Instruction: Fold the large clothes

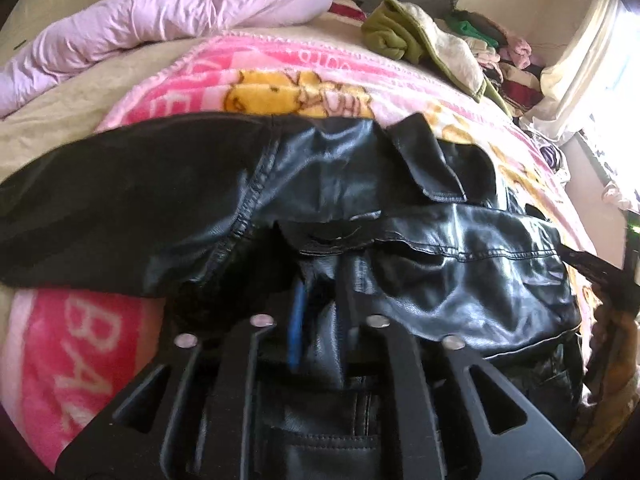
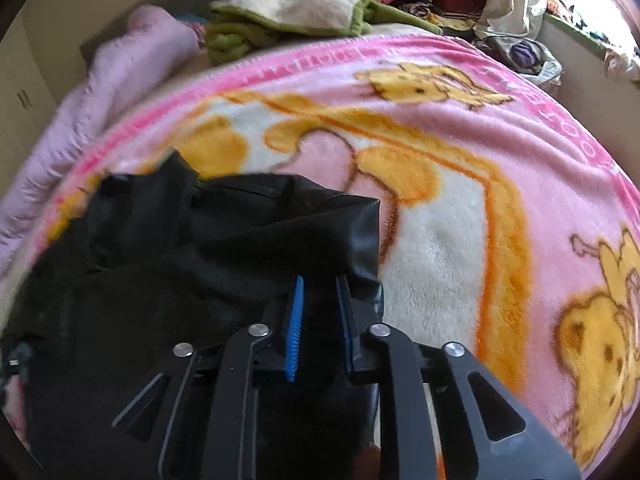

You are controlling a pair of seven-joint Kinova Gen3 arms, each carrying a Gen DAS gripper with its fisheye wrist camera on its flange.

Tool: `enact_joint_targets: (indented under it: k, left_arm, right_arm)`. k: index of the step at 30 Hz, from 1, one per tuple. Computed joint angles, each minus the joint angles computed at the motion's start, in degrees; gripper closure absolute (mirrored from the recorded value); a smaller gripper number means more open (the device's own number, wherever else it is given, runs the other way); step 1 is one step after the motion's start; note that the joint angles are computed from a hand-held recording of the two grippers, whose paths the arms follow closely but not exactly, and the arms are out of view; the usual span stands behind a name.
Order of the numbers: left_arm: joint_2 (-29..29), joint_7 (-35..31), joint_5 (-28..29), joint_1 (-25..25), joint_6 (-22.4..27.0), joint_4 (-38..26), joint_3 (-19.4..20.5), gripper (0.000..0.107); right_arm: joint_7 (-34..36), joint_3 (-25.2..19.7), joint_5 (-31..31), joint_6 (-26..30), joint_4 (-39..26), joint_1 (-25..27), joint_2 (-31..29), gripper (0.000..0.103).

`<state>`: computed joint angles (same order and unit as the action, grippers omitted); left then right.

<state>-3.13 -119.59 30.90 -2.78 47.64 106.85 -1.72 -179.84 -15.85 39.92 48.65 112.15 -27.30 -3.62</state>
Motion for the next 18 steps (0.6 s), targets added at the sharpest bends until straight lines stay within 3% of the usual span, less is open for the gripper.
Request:
enact_joint_targets:
  k: [1,7,11,12,18]
  left_arm:
    - [-0.42,-0.26,0.39,-0.18,0.25,-0.07,-0.2,0.091]
    - [-4.67,2.64,-1.34,0.55,-2.02,0.26,-0.57,0.083]
    - [-6.88,2.54,-1.68,2.54,-1.61,0.27,-0.83,0.079]
    - [-6.81,2.56,-1.87,3.02,-0.9,0.02,-0.91,0.074]
    - [-5.16,6.11,-5.1,5.08,-0.65,0.56,1.13,0.068]
  right_arm:
    - [-0.59,-0.43,0.18,-0.11,0.42,-0.31,-1.23,0.07]
    - [-2.33,-7.1,0.75,1.38,1.6,-1.38,-6.57,0.066]
    - [-4.27,-10.67,1.01,3.03,0.85,-2.8,-5.96,0.061]
    - [-5.33,-11.55,1.42,3.34,0.77,-3.44,-5.73,0.059]
    - [-8.05,-11.99,2.57,3.51,1.0,-6.48,-4.46,0.048]
